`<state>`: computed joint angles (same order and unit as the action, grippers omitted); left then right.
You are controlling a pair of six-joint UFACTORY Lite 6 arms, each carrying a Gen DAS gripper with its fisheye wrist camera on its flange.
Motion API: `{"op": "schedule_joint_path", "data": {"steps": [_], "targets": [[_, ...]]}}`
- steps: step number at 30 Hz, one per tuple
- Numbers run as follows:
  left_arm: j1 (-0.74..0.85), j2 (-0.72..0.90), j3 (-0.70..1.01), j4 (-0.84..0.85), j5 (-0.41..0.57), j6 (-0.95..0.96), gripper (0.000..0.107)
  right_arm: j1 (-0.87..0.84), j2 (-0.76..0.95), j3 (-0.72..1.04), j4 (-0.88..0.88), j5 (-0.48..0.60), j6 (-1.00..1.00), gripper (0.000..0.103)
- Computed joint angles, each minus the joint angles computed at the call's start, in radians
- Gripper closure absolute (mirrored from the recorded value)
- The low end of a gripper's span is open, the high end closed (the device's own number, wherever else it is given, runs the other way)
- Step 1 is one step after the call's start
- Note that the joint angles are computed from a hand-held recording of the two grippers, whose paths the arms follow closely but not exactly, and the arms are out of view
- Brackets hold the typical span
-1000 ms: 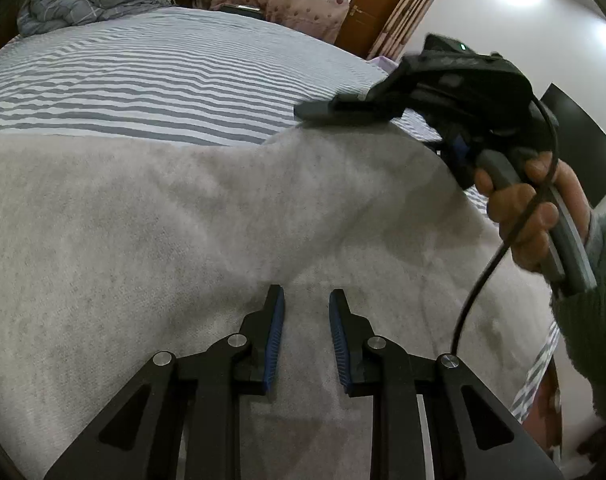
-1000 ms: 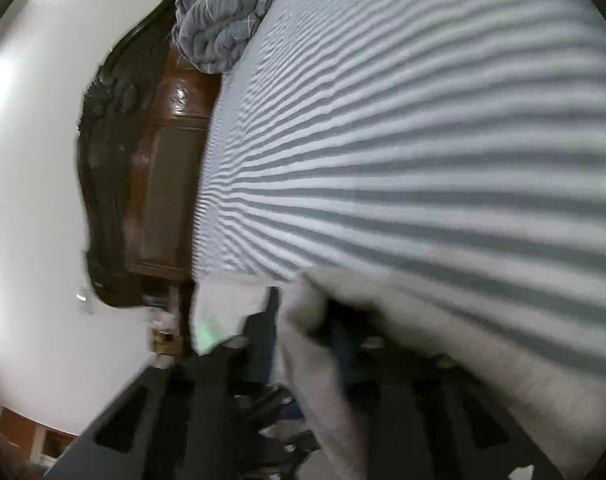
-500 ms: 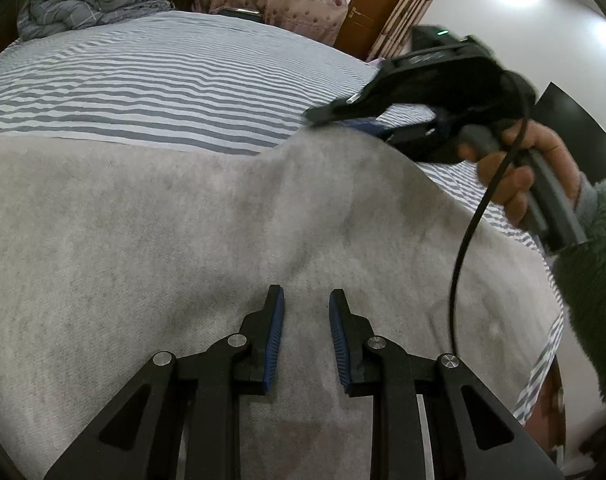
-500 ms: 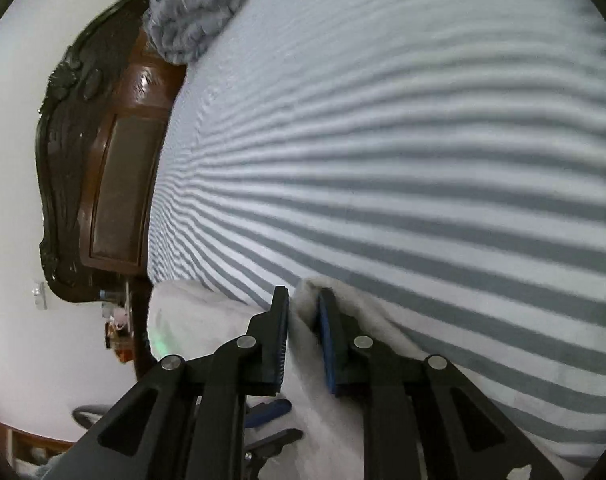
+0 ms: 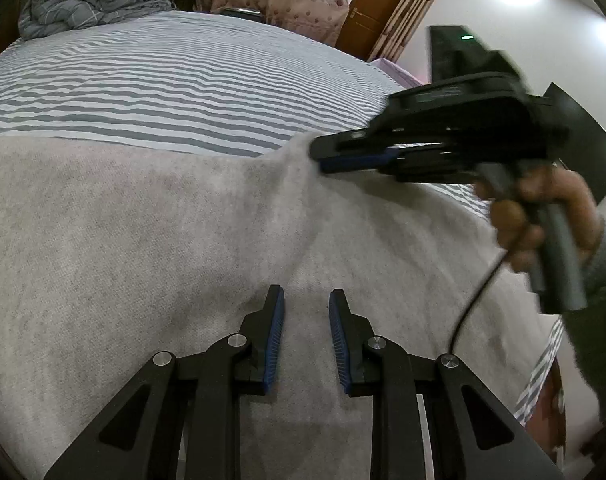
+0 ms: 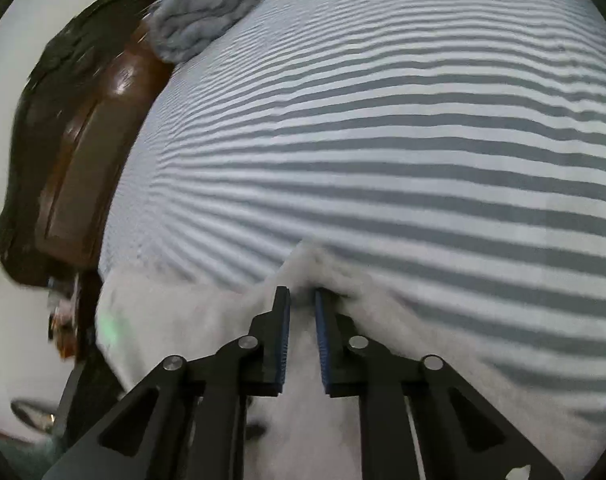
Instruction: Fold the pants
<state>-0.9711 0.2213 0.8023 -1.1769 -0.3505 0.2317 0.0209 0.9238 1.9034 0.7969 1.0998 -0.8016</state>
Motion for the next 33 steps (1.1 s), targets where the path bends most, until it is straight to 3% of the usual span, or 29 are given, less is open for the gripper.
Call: {"op": "schedule_joint_path", "data": {"steps": [5, 11, 16, 18, 20, 21, 25, 29, 33], "targets": [[-0.004, -0.006, -0.008, -0.001, -0.008, 0.000, 0.082, 0.013, -0.060, -0.121, 0.044, -0.126, -0.045, 0.097], [-0.011, -0.005, 0.001, -0.051, -0.001, 0.043, 0.082, 0.031, -0.172, -0.230, 0.022, -0.187, -0.031, 0.097], [-0.017, 0.014, 0.045, -0.187, -0.003, 0.193, 0.082, -0.022, -0.351, -0.463, -0.017, -0.279, -0.102, 0.096], [-0.024, 0.022, 0.059, -0.237, -0.010, 0.252, 0.082, -0.078, -0.370, -0.504, -0.027, -0.299, -0.117, 0.103], [-0.029, 0.032, 0.078, -0.287, -0.013, 0.310, 0.082, -0.130, -0.382, -0.520, -0.016, -0.303, -0.135, 0.103], [-0.028, 0.033, 0.079, -0.295, -0.013, 0.321, 0.082, -0.154, -0.392, -0.528, 0.005, -0.286, -0.158, 0.103], [-0.035, 0.060, 0.136, -0.468, -0.026, 0.510, 0.082, -0.310, -0.560, -0.678, 0.093, -0.188, -0.274, 0.084], [-0.046, 0.105, 0.229, -0.710, -0.067, 0.789, 0.081, -0.608, -0.663, -0.767, 0.092, 0.005, -0.375, 0.082], [-0.029, 0.121, 0.319, -0.988, -0.081, 1.065, 0.072, -0.970, -0.562, -0.640, 0.045, 0.180, -0.428, 0.080]]}}
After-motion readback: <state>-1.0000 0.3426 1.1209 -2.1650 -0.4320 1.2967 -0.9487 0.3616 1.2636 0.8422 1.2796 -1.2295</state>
